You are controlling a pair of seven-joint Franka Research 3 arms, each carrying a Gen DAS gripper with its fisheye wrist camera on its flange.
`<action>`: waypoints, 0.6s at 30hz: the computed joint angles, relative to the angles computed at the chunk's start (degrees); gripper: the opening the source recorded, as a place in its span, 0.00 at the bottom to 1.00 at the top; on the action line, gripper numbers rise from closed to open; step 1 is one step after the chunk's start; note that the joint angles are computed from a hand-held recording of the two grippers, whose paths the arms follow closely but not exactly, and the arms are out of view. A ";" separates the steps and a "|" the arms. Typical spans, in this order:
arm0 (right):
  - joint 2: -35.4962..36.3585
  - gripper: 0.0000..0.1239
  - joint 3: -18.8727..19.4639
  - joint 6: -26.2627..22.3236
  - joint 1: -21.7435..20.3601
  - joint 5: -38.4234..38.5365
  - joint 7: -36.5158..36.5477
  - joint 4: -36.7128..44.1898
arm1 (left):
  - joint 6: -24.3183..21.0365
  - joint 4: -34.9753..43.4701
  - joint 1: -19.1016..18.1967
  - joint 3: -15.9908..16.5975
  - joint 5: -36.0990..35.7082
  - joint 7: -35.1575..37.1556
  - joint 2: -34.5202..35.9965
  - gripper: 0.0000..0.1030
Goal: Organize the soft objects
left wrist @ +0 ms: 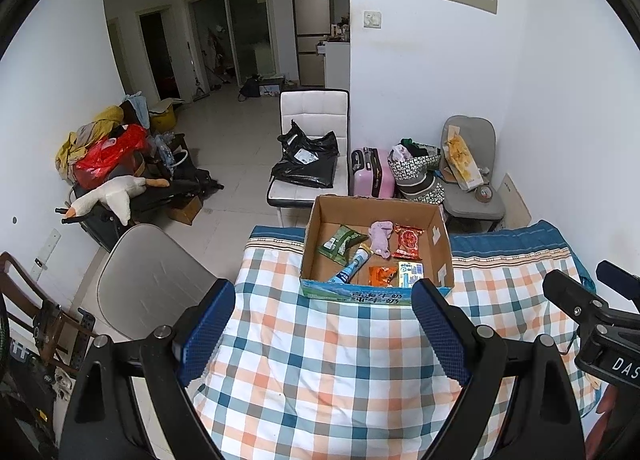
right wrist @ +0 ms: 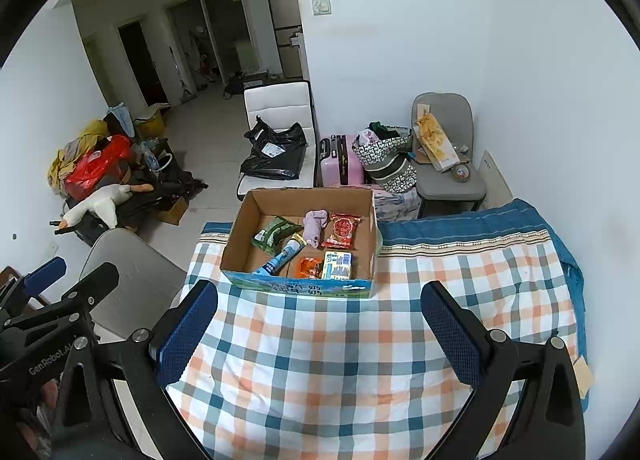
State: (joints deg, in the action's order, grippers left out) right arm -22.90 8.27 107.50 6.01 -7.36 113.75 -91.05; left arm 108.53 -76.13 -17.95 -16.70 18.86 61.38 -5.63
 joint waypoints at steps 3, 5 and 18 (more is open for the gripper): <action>-0.09 0.83 0.00 0.02 -0.01 -0.03 0.01 -0.05 | 0.23 -0.16 0.05 0.03 0.18 -0.04 -0.09 0.88; -0.11 0.83 -0.15 -0.05 0.03 0.11 -0.15 0.00 | 0.25 -0.22 0.03 0.00 0.20 -0.13 -0.15 0.88; 2.18 0.83 -0.44 0.14 0.07 -0.29 -1.26 3.17 | 0.23 0.22 -0.02 0.07 0.27 0.00 0.06 0.88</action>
State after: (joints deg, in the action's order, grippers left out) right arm -20.71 7.83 107.64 6.07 -7.65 112.48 -87.89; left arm 108.76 -75.91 -17.97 -16.64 19.13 61.38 -5.57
